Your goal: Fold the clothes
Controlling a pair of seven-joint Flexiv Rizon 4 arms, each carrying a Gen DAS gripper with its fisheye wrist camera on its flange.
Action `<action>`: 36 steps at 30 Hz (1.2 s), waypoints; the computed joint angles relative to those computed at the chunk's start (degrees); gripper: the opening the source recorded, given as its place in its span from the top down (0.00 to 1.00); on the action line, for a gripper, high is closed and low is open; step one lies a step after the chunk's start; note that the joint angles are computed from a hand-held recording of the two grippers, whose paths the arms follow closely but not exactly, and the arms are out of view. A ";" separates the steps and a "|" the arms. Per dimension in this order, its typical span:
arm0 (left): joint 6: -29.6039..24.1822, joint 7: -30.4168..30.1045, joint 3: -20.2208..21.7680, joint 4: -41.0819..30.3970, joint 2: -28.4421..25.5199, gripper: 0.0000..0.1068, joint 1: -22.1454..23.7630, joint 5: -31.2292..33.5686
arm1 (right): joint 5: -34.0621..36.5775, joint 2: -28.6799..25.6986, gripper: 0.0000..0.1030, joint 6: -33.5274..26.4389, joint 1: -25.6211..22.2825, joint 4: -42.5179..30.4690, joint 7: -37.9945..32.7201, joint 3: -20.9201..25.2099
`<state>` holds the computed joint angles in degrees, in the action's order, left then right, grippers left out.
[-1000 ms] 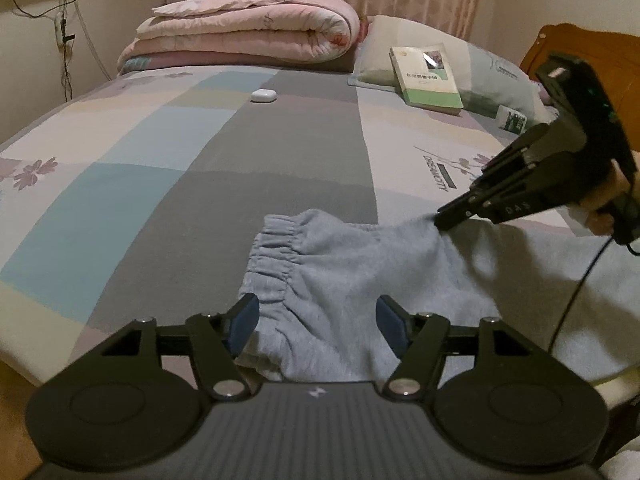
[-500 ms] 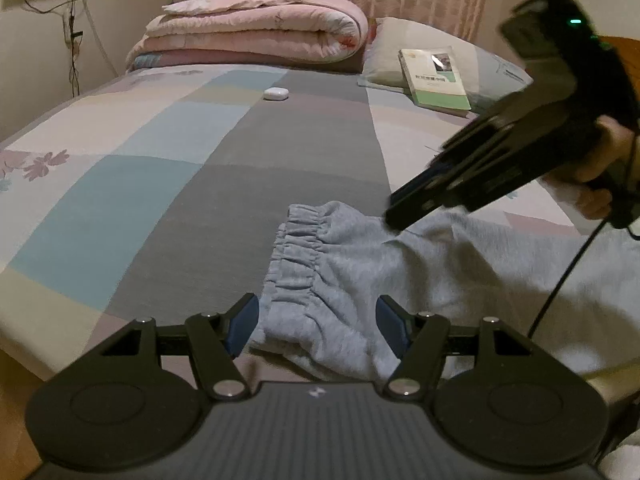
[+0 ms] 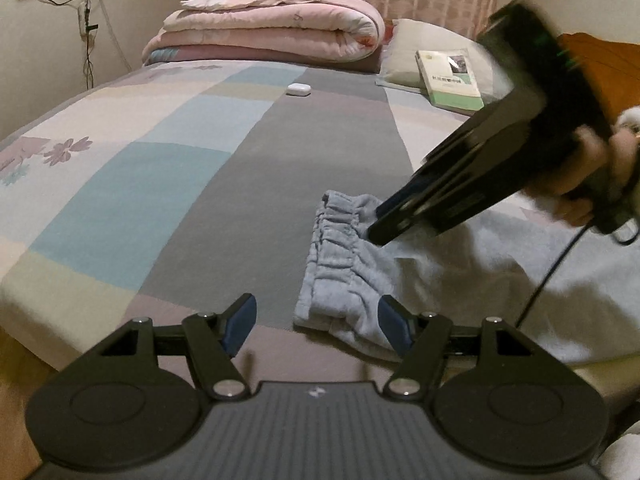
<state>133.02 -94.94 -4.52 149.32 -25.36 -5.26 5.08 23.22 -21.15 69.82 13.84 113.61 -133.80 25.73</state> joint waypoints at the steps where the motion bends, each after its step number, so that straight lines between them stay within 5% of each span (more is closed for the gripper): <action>1: 0.13 -0.01 0.00 0.16 -0.12 0.36 0.14 0.27 | 1.23 1.21 0.66 -0.69 -1.01 0.40 -1.21 1.18; 7: -2.70 3.69 0.29 1.36 1.48 0.32 0.21 1.91 | 5.39 4.66 0.61 -2.93 1.85 2.18 -6.36 2.29; 13: -5.53 7.84 -0.92 0.97 2.98 0.27 3.56 6.98 | -7.67 1.94 0.60 6.07 11.73 7.78 4.84 -3.93; 15: -5.72 9.24 -1.03 0.44 2.96 0.27 4.15 7.81 | -10.02 1.67 0.65 8.57 11.55 9.16 6.33 -3.52; 16: -5.62 9.72 -1.00 0.20 2.87 0.27 4.21 7.82 | -11.14 1.65 0.82 9.65 11.72 9.68 7.69 -3.54; 19: -4.53 9.87 -1.58 -0.43 2.13 0.27 5.34 8.64 | -11.62 1.43 0.86 11.09 8.93 9.58 8.68 -0.57; 23: -3.42 8.29 -3.56 -0.88 1.12 0.25 8.32 11.56 | -8.02 0.78 0.86 10.96 2.46 7.15 5.70 6.56; 27: -3.53 7.47 -4.16 -0.93 0.89 0.25 9.47 12.69 | -11.01 0.70 0.80 6.97 4.40 6.95 9.54 3.83; 30: -4.08 7.14 -4.37 -0.90 1.38 0.25 9.86 12.96 | -5.64 2.48 0.75 4.28 0.23 5.93 5.61 6.49; 36: -5.95 7.78 -4.63 -1.95 2.92 0.25 9.02 12.74 | -3.60 12.29 0.69 4.33 1.68 13.26 8.51 -0.40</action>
<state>127.07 -87.16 -9.16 147.37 -22.44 3.76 17.82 19.62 -8.86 74.16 15.51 126.87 -125.29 25.33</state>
